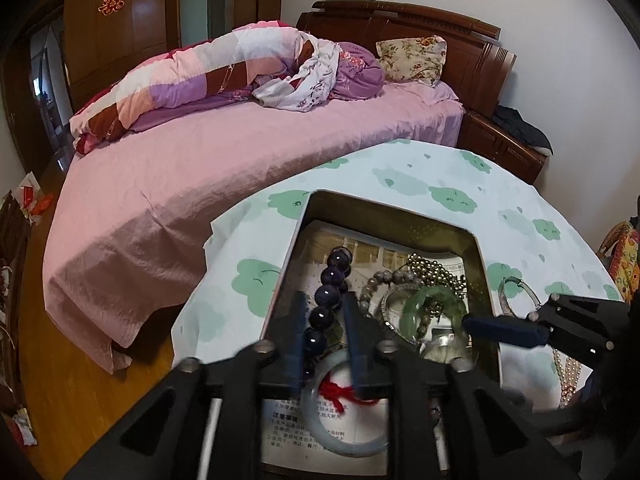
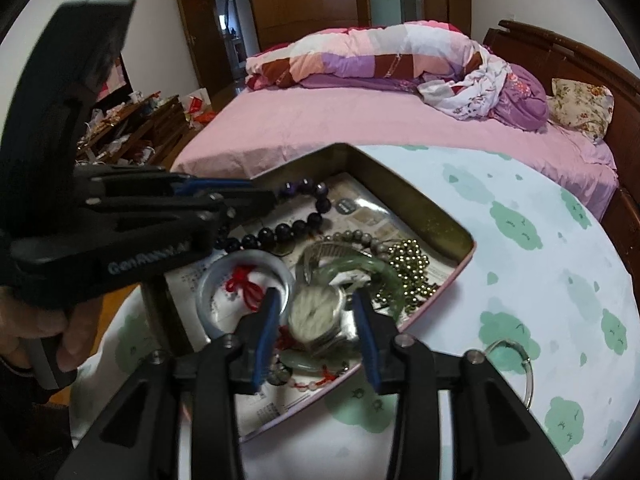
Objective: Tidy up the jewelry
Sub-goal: 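Lower both items into the tin and open both tools, then grasp the pearl necklace with the right tool while the left tool moves to the silver bangle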
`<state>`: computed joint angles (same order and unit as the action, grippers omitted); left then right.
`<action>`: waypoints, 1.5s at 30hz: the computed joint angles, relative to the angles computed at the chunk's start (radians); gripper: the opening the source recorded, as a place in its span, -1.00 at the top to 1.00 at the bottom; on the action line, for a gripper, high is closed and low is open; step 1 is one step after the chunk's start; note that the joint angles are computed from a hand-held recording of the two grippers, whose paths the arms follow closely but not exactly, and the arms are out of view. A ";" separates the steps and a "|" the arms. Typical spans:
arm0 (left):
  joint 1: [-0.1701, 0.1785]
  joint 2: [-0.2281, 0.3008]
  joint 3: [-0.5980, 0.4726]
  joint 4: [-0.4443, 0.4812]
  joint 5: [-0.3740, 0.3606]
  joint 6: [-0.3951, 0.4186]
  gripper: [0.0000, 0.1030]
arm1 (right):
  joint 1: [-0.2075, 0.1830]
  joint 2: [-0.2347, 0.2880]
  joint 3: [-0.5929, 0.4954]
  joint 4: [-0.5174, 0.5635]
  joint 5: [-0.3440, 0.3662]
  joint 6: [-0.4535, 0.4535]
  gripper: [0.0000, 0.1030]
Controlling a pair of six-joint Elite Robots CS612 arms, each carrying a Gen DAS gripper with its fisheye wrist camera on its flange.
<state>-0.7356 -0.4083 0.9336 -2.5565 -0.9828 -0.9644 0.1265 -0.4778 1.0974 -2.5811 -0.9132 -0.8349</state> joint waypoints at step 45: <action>-0.066 0.268 -0.560 0.216 -0.084 0.144 -0.63 | -0.136 -0.006 0.103 -0.260 -0.222 0.290 0.83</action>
